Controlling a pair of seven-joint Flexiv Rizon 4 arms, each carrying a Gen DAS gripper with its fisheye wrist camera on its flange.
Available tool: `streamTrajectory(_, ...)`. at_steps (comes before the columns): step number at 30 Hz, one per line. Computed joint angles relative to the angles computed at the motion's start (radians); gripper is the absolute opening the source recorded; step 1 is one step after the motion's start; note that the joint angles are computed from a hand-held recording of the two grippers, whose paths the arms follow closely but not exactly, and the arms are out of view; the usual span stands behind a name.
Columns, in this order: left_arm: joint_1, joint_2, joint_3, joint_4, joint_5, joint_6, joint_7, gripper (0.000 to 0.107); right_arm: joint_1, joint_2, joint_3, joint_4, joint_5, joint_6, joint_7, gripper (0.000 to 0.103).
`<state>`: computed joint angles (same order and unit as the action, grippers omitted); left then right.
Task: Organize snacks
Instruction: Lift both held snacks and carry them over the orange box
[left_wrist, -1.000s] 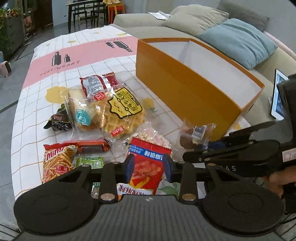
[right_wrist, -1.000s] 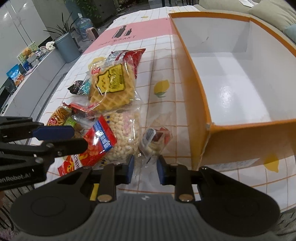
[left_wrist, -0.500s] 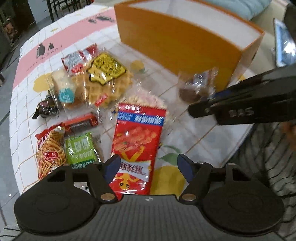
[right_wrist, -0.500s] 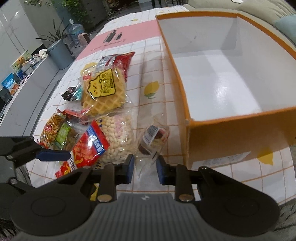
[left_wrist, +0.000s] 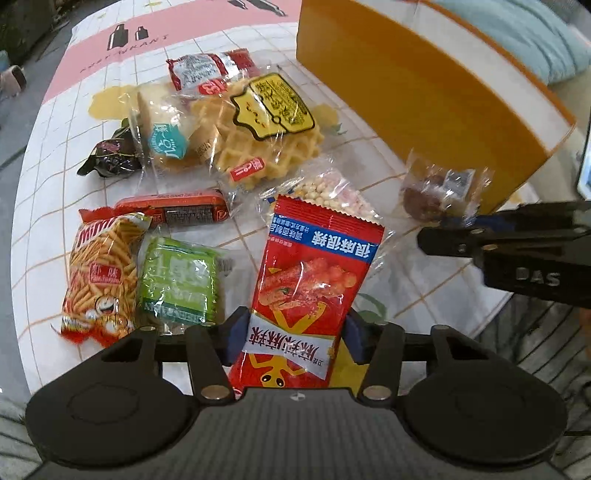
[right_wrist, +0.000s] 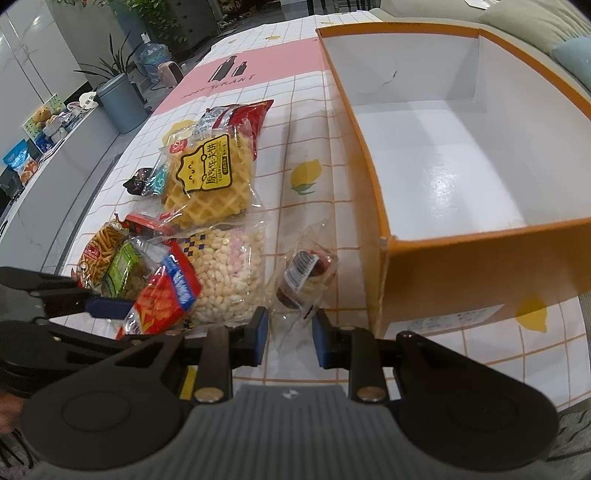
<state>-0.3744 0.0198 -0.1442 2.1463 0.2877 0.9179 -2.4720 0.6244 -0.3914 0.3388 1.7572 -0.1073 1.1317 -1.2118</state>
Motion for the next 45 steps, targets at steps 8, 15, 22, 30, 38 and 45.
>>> streamTrajectory(8, 0.025, 0.075, -0.009, 0.041, 0.079, 0.111, -0.103, 0.057, -0.010, 0.004, 0.019, 0.003, 0.018, 0.016, -0.045, 0.023)
streamTrajectory(15, 0.069, 0.131, -0.037, 0.081, 0.143, 0.218, -0.193, 0.057, -0.011, 0.016, 0.025, 0.019, 0.033, 0.081, -0.066, 0.021)
streamTrajectory(22, 0.133, 0.157, -0.081, 0.088, 0.246, 0.311, -0.306, 0.057, -0.052, 0.029, 0.078, 0.019, 0.117, 0.139, -0.142, 0.020)
streamTrajectory(30, 0.172, 0.170, -0.111, 0.095, 0.299, 0.406, -0.419, 0.057, -0.079, 0.049, 0.102, 0.031, 0.183, 0.238, -0.181, 0.000)
streamTrajectory(38, 0.183, 0.188, -0.117, 0.109, 0.290, 0.394, -0.440, 0.057, -0.080, 0.051, 0.093, 0.020, 0.175, 0.143, -0.178, 0.003)
streamTrajectory(45, 0.191, 0.195, -0.121, 0.122, 0.273, 0.412, -0.426, 0.057, 0.022, 0.046, -0.030, 0.053, 0.022, 0.103, 0.048, 0.060)
